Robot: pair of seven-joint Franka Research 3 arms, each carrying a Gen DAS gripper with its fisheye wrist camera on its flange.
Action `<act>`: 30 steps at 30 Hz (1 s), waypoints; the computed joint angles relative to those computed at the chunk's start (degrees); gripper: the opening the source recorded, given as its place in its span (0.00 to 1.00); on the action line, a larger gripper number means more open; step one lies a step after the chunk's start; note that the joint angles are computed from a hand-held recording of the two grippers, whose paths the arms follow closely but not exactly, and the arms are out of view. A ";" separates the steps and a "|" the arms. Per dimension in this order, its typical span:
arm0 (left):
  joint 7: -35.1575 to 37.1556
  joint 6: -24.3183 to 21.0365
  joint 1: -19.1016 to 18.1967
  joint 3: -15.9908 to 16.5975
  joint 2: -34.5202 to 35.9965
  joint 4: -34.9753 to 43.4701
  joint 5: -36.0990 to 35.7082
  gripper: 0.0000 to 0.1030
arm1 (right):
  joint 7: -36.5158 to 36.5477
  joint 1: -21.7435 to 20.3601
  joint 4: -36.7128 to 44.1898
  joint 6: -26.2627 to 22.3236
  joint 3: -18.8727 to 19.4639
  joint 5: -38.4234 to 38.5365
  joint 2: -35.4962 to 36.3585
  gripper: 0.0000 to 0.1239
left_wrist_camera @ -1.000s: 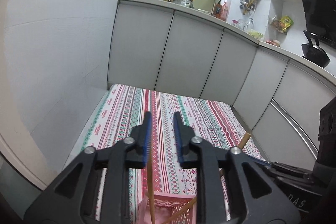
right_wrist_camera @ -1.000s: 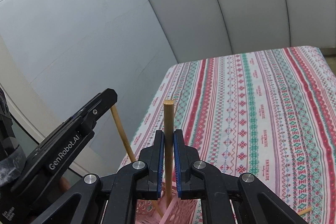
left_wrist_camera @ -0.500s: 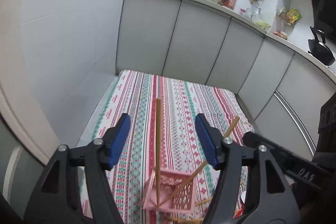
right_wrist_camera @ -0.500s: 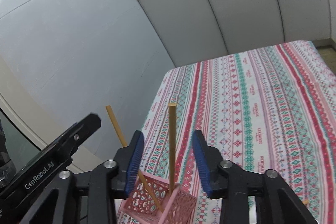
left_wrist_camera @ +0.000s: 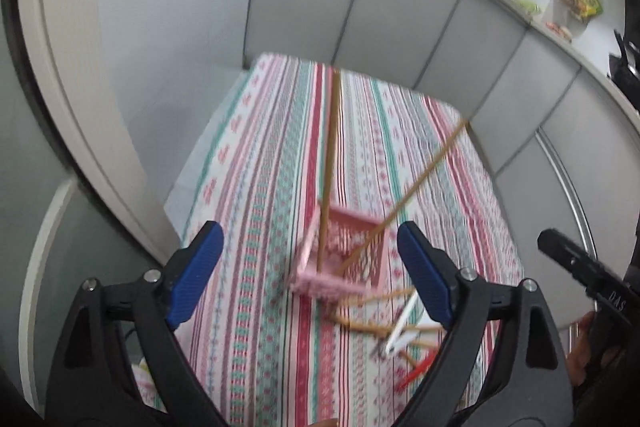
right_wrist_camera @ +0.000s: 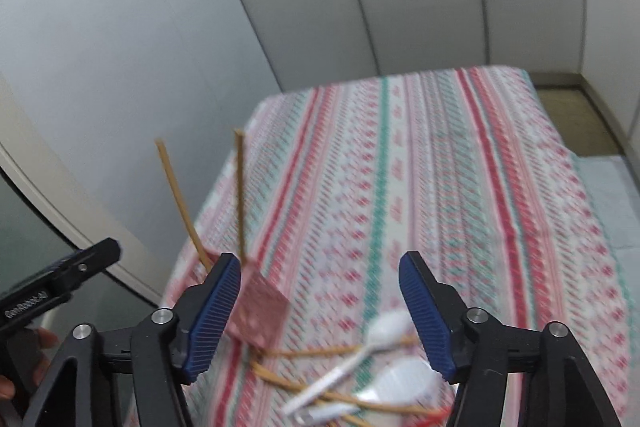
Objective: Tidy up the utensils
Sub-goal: 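Lower the right gripper and grasp the white rice paddle by its handle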
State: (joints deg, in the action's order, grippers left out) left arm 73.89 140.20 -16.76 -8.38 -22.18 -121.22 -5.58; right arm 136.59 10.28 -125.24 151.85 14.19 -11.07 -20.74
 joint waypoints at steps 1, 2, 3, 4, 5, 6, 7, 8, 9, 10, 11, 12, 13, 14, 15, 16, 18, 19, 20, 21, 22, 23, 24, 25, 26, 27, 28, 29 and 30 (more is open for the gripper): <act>0.49 -0.86 -0.33 0.11 -0.17 -0.17 -0.32 0.87 | -0.41 0.39 -0.69 -0.83 -0.41 0.70 -0.73 0.59; 1.15 -1.91 -0.75 0.20 -0.46 -0.53 -0.75 0.87 | -0.78 0.67 -1.47 -1.62 -0.74 1.37 -1.54 0.60; 1.79 -2.99 -1.12 0.18 -0.79 -0.90 -1.04 0.87 | -1.14 0.93 -2.21 -3.23 -1.04 2.22 -2.42 0.60; 2.36 -3.66 -1.39 0.12 -0.90 -1.14 -1.23 0.87 | -1.20 1.00 -2.63 -4.47 -1.05 2.78 -2.89 0.61; 3.17 -4.39 -1.76 0.08 -1.09 -1.52 -1.45 0.87 | -1.38 1.19 -3.21 -5.72 -1.29 3.58 -3.54 0.61; 4.05 -5.20 -2.16 -0.01 -1.20 -1.85 -1.65 0.87 | -1.66 1.47 -3.93 -6.91 -1.66 4.64 -4.23 0.62; 4.75 -5.88 -2.46 -0.06 -1.20 -1.94 -1.93 0.87 | -2.18 1.85 -4.86 -8.16 -2.21 5.93 -5.00 0.63; 6.01 -6.71 -3.05 0.10 -1.20 -2.18 -2.65 0.87 | -2.51 1.93 -5.49 -9.29 -2.55 6.85 -5.61 0.63; 6.94 -7.43 -3.42 0.15 -0.97 -2.07 -3.25 0.87 | -2.55 1.87 -6.19 -10.35 -2.75 7.63 -6.19 0.63; 7.79 -8.26 -3.68 0.15 -0.76 -1.93 -3.74 0.87 | -2.56 1.83 -6.94 -11.45 -3.05 8.58 -6.77 0.63; 8.53 -9.08 -3.88 0.01 -0.51 -1.84 -4.07 0.87 | -2.78 1.84 -7.62 -12.25 -3.47 9.58 -7.21 0.63; 8.97 -9.72 -3.97 -0.29 -0.36 -1.96 -4.18 0.87 | -2.94 1.80 -8.28 -13.00 -3.78 10.46 -7.63 0.63; 9.24 -10.05 -3.95 -0.49 -0.53 -2.37 -4.29 0.87 | -3.33 1.75 -8.95 -13.89 -4.22 11.32 -7.97 0.63; 9.49 -10.72 -4.07 -0.76 -0.19 -2.22 -4.40 0.87 | -3.64 1.53 -9.50 -14.48 -4.40 11.74 -8.20 0.63; 9.91 -11.41 -4.21 -0.86 0.08 -2.03 -4.68 0.87 | -3.79 1.16 -10.04 -14.89 -4.46 11.91 -8.32 0.63; 10.30 -12.03 -4.35 -0.97 0.32 -1.79 -4.99 0.87 | -3.84 0.79 -10.67 -15.21 -4.56 12.10 -8.40 0.63; 11.90 -13.24 -4.84 -1.05 0.56 -1.55 -5.85 0.87 | -4.27 0.64 -11.49 -15.74 -5.17 13.42 -7.93 0.63; 12.56 -13.61 -5.05 -1.34 0.82 -1.29 -5.94 0.87 | -4.72 0.67 -11.84 -15.97 -5.63 14.23 -7.65 0.63; 13.37 -13.83 -5.34 -1.67 1.13 -0.98 -6.00 0.87 | -5.11 0.67 -11.93 -16.34 -5.96 14.95 -7.12 0.63; 13.91 -13.89 -5.54 -1.98 1.29 -0.83 -6.05 0.87 | -5.42 0.51 -12.09 -16.49 -6.09 15.19 -6.70 0.63; 14.55 -14.02 -5.77 -2.23 1.54 -0.56 -6.08 0.87 | -5.72 0.23 -11.94 -16.83 -6.06 14.98 -6.01 0.63; 15.28 -14.23 -6.01 -2.48 1.90 -0.11 -6.03 0.87 | -6.08 0.01 -11.65 -17.39 -6.06 14.69 -5.32 0.63; 15.78 -14.36 -6.12 -2.72 2.19 0.14 -5.92 0.87 | -6.33 -0.05 -11.24 -17.73 -6.08 14.63 -4.75 0.63; 16.30 -14.43 -6.24 -2.95 2.48 0.33 -5.73 0.87 | -6.98 0.07 -11.08 -17.73 -6.34 14.84 -4.15 0.62; 16.71 -14.44 -6.32 -3.24 2.91 0.62 -5.46 0.87 | -7.58 0.22 -11.14 -17.49 -6.59 15.19 -3.81 0.62; 16.95 -14.42 -6.38 -3.52 3.26 0.82 -5.20 0.87 | -8.16 0.38 -11.12 -17.26 -6.86 15.65 -3.45 0.61; 17.11 -14.35 -6.41 -3.68 3.53 0.95 -5.10 0.87 | -8.78 0.51 -11.01 -17.15 -7.12 16.10 -2.95 0.59; 17.37 -14.30 -6.47 -3.85 3.94 1.15 -4.95 0.87 | -9.30 0.62 -10.81 -17.18 -7.22 16.34 -2.53 0.58; 17.43 -14.30 -6.48 -4.02 4.29 1.38 -4.80 0.87 | -10.04 0.78 -10.58 -17.10 -7.35 16.58 -1.99 0.57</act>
State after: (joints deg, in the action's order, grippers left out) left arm 91.33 125.90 -23.24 -12.41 -17.89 -119.83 -10.38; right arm 126.56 11.05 -135.82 134.74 6.84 5.51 -22.73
